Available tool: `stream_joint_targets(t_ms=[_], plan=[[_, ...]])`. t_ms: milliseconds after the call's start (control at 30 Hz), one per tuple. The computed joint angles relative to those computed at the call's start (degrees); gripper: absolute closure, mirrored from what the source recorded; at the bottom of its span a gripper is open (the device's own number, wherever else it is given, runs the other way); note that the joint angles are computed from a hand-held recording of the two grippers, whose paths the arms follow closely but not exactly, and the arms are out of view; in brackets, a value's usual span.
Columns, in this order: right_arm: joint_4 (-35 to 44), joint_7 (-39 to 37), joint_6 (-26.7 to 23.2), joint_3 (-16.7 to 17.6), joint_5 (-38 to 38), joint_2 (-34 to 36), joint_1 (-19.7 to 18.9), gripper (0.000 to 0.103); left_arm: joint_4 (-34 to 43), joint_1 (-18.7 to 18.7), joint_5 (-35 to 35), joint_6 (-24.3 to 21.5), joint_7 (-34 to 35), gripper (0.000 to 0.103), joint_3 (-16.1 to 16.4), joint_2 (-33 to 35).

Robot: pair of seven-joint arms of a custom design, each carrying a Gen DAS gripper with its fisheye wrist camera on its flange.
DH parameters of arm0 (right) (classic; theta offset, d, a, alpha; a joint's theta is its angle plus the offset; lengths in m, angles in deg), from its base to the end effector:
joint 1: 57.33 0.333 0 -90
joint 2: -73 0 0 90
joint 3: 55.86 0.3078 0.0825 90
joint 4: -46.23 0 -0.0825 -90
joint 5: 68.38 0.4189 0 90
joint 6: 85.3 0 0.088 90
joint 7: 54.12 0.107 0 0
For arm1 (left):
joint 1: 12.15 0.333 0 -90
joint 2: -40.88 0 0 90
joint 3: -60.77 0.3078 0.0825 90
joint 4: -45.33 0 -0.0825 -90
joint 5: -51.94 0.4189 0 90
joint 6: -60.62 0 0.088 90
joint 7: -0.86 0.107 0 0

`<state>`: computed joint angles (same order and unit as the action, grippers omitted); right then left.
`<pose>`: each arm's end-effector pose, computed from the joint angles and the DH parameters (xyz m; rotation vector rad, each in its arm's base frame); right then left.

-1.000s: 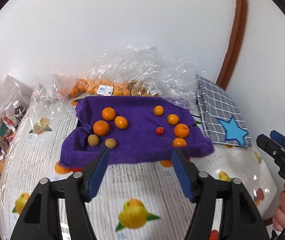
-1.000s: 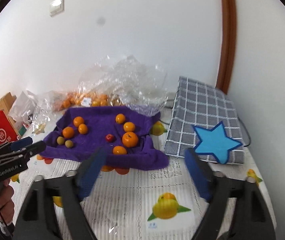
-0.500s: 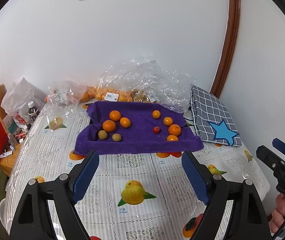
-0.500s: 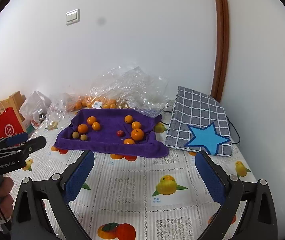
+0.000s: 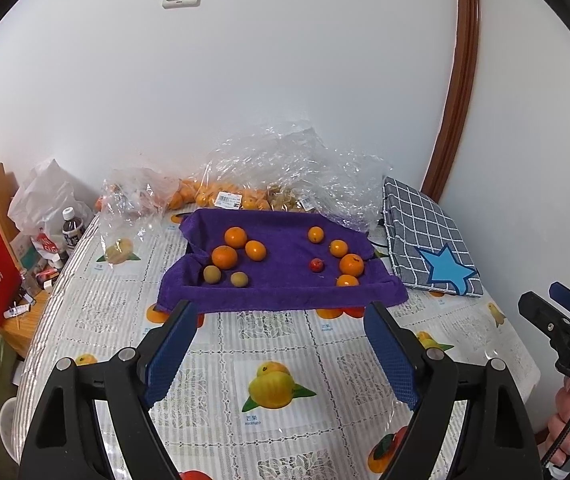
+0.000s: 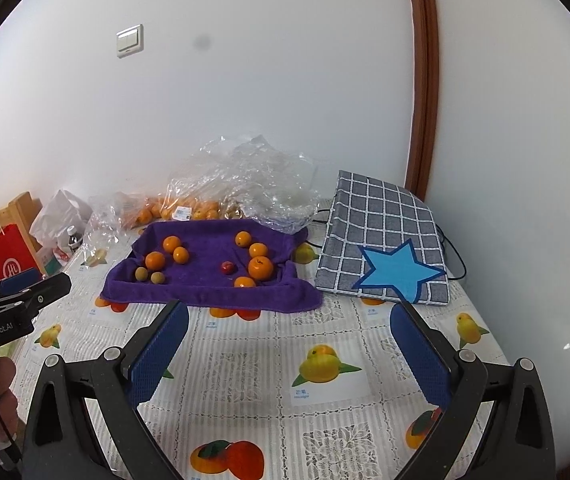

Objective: Organize fruits

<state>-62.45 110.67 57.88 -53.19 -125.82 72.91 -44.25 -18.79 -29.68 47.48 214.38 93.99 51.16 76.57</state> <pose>0.6122 0.1782 0.5447 -1.3389 1.9795 -1.0499 0.7426 -0.3250 0.5570 -1.3825 2.0739 -1.1764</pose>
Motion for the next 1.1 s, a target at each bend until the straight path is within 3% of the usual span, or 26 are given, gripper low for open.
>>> stream_joint_targets(t_ms=[1100], plan=[[0.53, -0.26, -1.08, -0.17, -0.13, 0.38, 0.51, 0.003, -0.06, -0.48, 1.85, 0.39, -1.61, 0.018, 0.72, -0.08]])
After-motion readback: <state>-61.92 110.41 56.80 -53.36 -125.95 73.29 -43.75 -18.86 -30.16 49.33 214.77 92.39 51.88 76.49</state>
